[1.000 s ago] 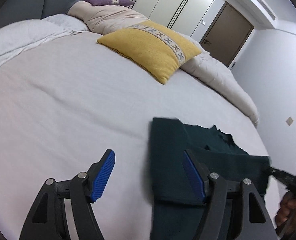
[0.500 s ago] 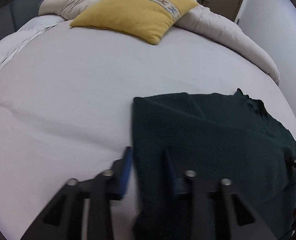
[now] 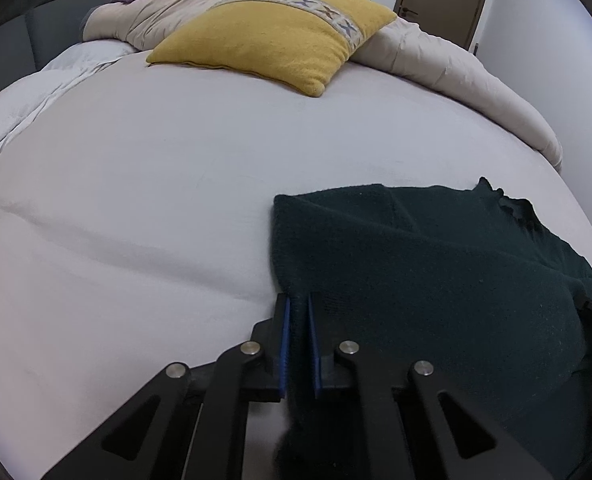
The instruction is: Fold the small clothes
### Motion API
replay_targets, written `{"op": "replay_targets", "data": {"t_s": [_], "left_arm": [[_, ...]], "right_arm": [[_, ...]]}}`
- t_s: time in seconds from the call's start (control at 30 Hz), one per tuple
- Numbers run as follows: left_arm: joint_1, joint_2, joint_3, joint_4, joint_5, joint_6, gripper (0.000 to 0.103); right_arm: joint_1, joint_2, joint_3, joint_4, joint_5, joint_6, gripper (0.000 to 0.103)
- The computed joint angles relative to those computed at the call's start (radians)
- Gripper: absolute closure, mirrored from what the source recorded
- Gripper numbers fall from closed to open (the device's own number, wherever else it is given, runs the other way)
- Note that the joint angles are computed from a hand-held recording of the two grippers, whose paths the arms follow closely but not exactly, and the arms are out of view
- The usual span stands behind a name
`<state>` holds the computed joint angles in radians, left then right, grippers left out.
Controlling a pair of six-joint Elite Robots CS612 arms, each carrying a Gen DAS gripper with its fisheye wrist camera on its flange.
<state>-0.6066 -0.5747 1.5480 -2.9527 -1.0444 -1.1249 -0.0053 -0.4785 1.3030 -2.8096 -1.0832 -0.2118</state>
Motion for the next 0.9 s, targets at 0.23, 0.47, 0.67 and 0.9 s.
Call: {"op": "replay_targets", "data": {"t_s": [0.23, 0.47, 0.67, 0.9], "left_arm": [[-0.003, 0.000, 0.000, 0.009, 0.011, -0.003, 0.088], [-0.021, -0.048, 0.068, 0.005, 0.030, -0.031, 0.054], [-0.089, -0.128, 0.244, -0.145, 0.016, -0.092, 0.044], [-0.196, -0.161, 0.408, -0.354, -0.134, -0.190, 0.044]], "right_arm": [[0.000, -0.019, 0.033, -0.035, -0.085, -0.004, 0.084], [-0.020, -0.069, 0.110, -0.119, -0.138, 0.003, 0.080], [-0.124, -0.189, 0.350, -0.326, 0.091, -0.003, 0.034], [-0.258, -0.301, 0.565, -0.193, 0.224, -0.150, 0.034]]}}
